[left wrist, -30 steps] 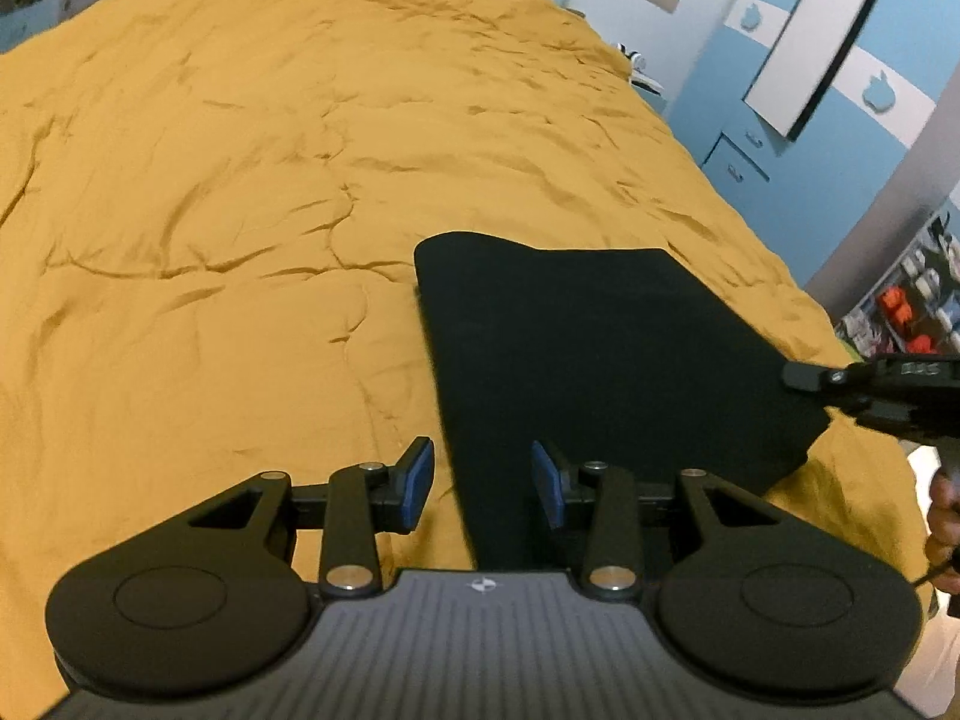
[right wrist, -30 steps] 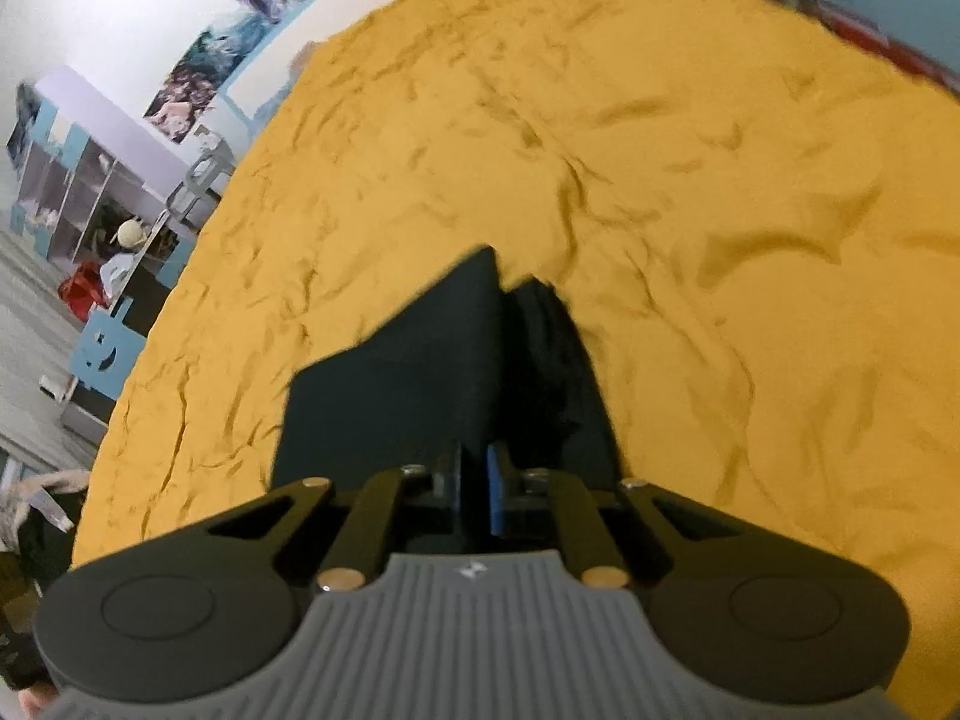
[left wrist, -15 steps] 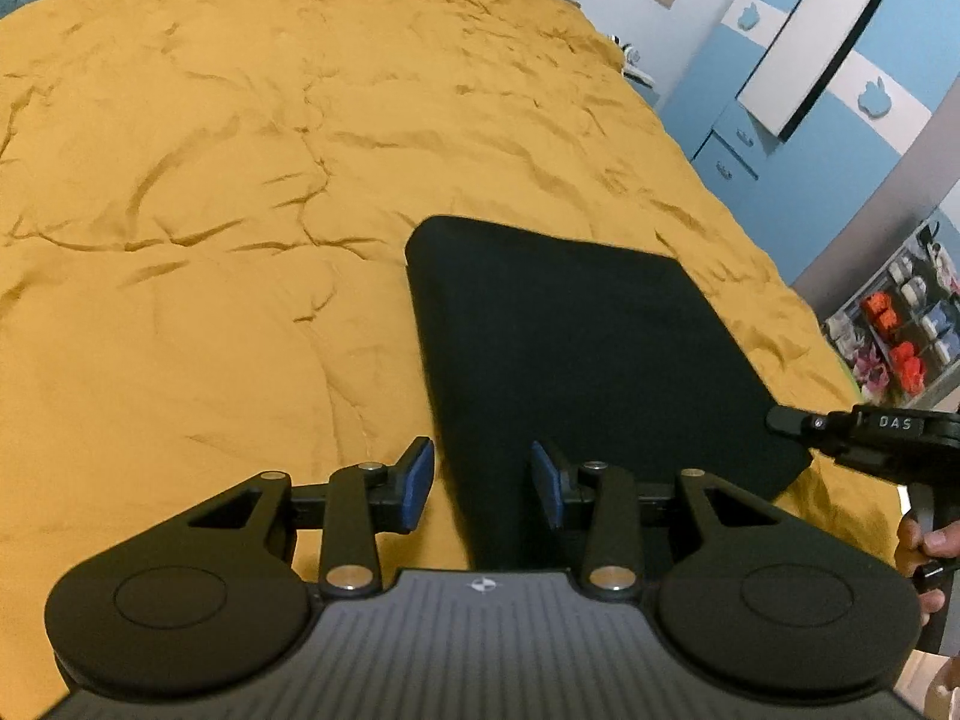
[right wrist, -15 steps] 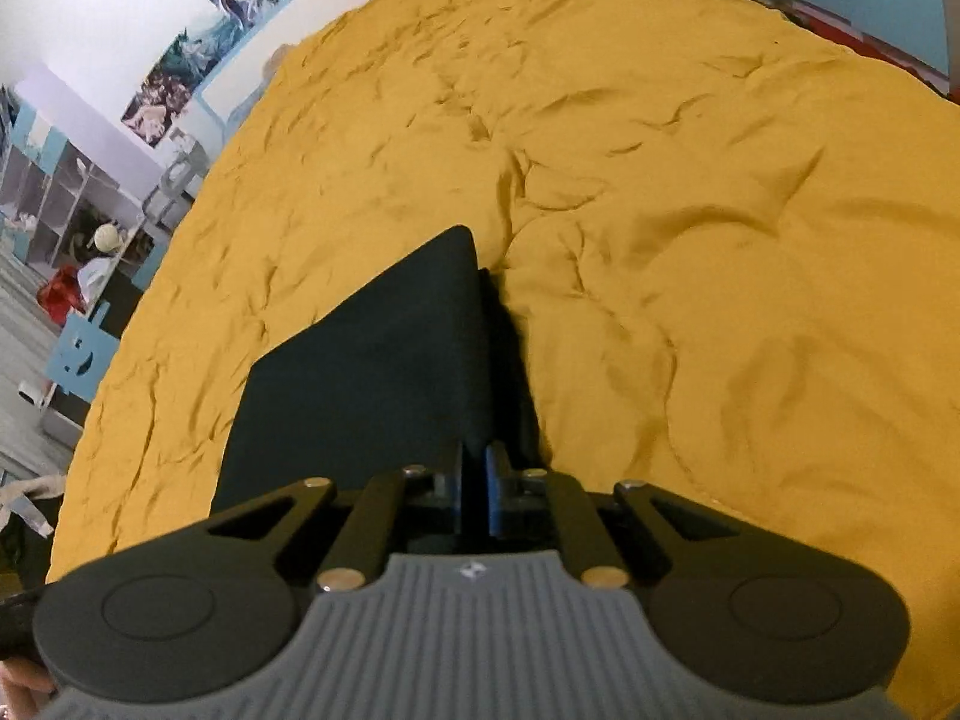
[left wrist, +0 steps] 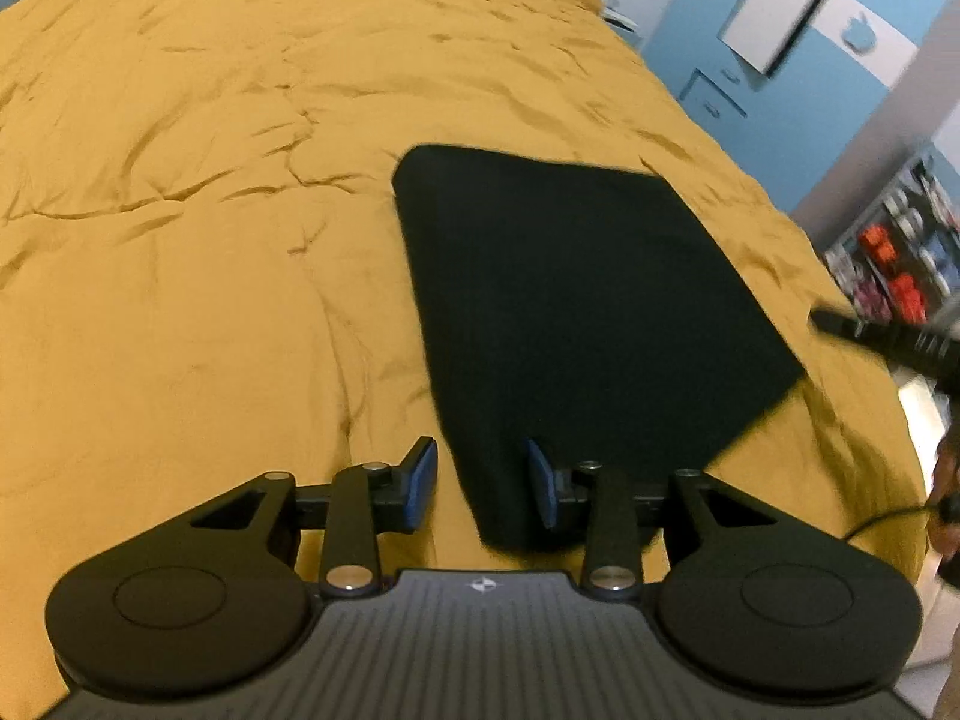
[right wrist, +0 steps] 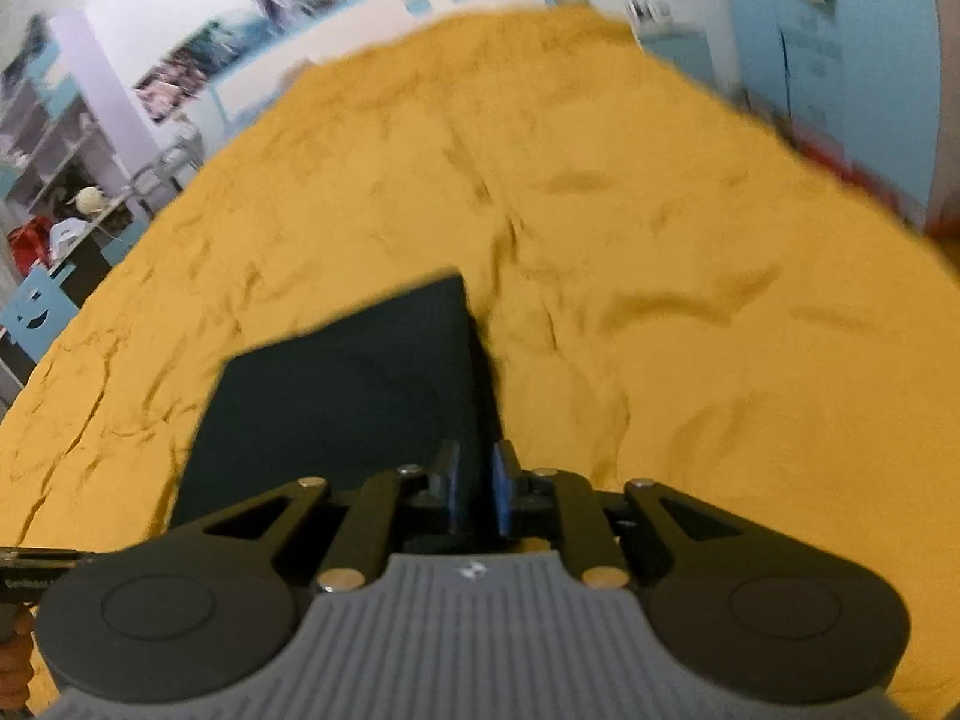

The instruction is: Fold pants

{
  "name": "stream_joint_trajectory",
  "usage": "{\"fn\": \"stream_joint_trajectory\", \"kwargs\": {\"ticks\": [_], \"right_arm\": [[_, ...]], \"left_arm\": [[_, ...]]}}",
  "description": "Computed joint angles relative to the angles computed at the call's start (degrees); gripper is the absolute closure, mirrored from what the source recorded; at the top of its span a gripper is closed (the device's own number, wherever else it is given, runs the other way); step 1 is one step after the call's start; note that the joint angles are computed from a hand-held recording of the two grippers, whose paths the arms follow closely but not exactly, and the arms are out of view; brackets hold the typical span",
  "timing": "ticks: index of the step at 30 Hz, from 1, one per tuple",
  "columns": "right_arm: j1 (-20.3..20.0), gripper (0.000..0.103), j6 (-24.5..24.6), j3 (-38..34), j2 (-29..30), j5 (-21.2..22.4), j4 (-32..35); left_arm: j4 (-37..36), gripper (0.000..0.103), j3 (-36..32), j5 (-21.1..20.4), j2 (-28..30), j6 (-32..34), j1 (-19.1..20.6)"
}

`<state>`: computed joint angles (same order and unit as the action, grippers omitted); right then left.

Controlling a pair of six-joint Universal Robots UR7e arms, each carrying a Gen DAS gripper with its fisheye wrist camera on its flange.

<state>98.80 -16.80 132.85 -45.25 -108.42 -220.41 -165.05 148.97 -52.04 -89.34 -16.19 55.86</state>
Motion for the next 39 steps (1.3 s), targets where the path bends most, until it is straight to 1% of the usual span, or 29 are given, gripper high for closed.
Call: {"fn": "stream_joint_trajectory", "kwargs": {"ticks": [3, 5, 8, 10, 12, 14, 16, 17, 18, 20, 21, 25, 26, 27, 29, 32, 35, 39], "right_arm": [[0.9, 0.094, -5.2, 1.1, 1.5, 1.2, -3.2], [1.2, 0.094, -7.1, 0.9, 3.3, -0.4, -3.4], [0.3, 0.095, -6.1, 0.7, 5.6, -2.6, -3.5], [-0.6, 0.095, -5.4, 0.7, 6.4, -2.6, -3.6], [-0.7, 0.095, -5.1, 0.9, 6.4, -2.7, -3.7], [-0.3, 0.095, -4.8, 1.4, 5.3, -2.7, -2.9], [-0.4, 0.084, -3.9, 1.5, 3.9, -1.3, -1.6], [-0.5, 0.071, -3.0, 1.7, 2.9, -0.6, -0.8], [-0.5, 0.066, -2.3, 1.8, 2.2, -0.3, -0.2], [-0.8, 0.065, -1.1, 1.3, 0.9, 0.7, 1.4], [-0.8, 0.063, -0.3, 1.0, 0.5, 1.0, 2.1], [-1.5, 0.059, 1.9, -0.7, 0.3, 2.4, 4.5], [-1.7, 0.055, 2.4, -1.4, 0.4, 2.9, 5.1], [-1.9, 0.051, 2.8, -2.0, 0.6, 3.1, 5.6], [-2.2, 0.05, 3.9, -3.3, 1.0, 3.1, 7.2], [-2.9, 0.049, 5.5, -5.2, 1.7, 3.7, 9.2], [-3.8, 0.048, 6.6, -7.1, 2.4, 4.6, 11.0], [-5.1, 0.048, 8.4, -9.8, 3.3, 5.8, 14.1]], "left_arm": [[0.5, 0.069, 1.0, -1.0, -0.2, 0.0, 0.2], [-0.4, 0.07, 1.9, -1.7, -0.1, -0.6, 0.5], [0.0, 0.071, 2.1, -2.2, -0.4, -0.3, 0.5], [1.2, 0.071, 2.0, -3.2, -1.0, -0.3, 0.8], [2.8, 0.071, 1.9, -3.7, -2.0, -0.3, 0.7], [5.8, 0.07, 1.4, -4.1, -3.7, -0.2, 0.3], [9.1, 0.07, 1.0, -4.0, -5.9, 0.1, -0.7], [10.2, 0.067, 0.9, -3.4, -7.1, 0.1, -1.4], [10.7, 0.062, 0.8, -3.0, -8.0, 0.1, -1.9], [9.8, 0.058, 0.6, -1.9, -9.1, 0.4, -2.7], [8.9, 0.056, 0.4, -1.2, -9.0, 0.7, -2.9], [4.9, 0.051, -1.8, 2.3, -6.0, 2.2, -2.6], [3.8, 0.048, -2.5, 3.0, -4.8, 2.7, -2.1], [2.8, 0.043, -3.1, 3.5, -3.8, 3.1, -1.8], [-0.4, 0.04, -4.6, 4.5, -0.9, 4.8, -0.9], [-2.9, 0.038, -7.0, 5.6, 3.2, 6.0, 0.7], [-4.4, 0.038, -9.4, 5.8, 6.9, 6.8, 2.6], [-5.6, 0.038, -12.0, 3.8, 10.4, 7.6, 5.6]]}}
